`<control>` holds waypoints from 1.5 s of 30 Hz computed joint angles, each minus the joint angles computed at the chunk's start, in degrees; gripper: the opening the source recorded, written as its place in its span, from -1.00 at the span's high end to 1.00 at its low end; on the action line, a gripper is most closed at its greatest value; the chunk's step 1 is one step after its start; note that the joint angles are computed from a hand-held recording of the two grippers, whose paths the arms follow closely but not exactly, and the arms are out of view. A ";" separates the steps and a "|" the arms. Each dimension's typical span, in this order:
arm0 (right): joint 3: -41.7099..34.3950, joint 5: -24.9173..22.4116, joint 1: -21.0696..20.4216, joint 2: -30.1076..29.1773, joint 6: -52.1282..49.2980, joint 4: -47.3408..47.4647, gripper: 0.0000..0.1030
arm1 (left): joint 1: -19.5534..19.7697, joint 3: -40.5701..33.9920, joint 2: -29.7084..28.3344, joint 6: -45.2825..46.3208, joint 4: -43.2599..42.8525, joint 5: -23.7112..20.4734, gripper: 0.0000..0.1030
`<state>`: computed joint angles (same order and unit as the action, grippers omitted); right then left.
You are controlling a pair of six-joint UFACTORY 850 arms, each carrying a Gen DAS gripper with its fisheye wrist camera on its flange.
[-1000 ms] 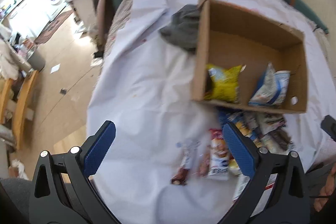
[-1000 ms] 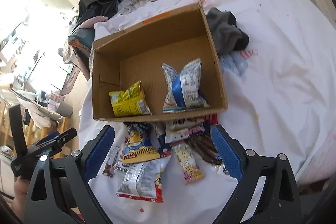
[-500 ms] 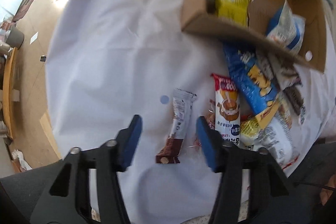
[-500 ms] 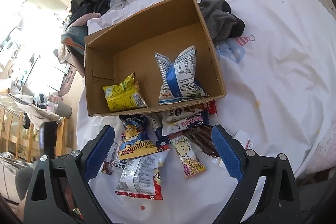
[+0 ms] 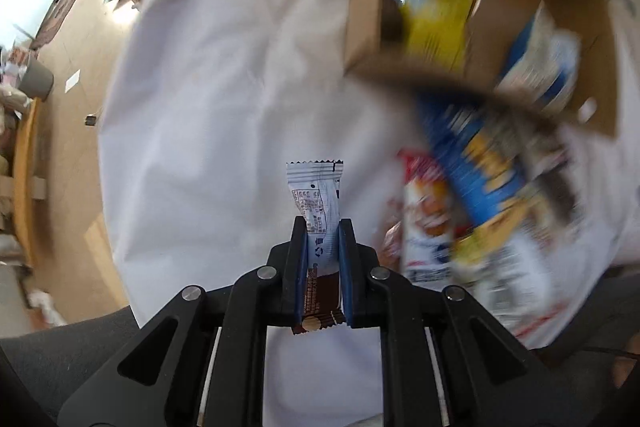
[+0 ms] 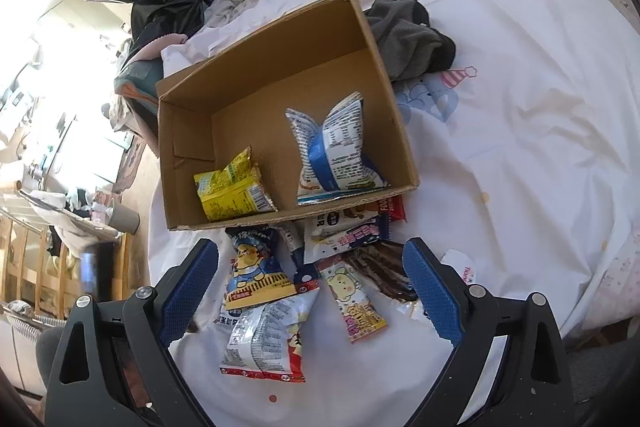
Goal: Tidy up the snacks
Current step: 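Grasp the chocolate bar wrapper with the left gripper, then grasp the brown sausage packet with the right gripper while the left holds the chocolate bar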
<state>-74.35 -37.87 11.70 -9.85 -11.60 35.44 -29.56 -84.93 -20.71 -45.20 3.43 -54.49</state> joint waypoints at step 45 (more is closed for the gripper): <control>-15.74 -25.39 4.89 -20.43 -22.98 -33.56 -0.21 | 1.56 1.89 2.78 -1.52 -2.17 7.83 0.78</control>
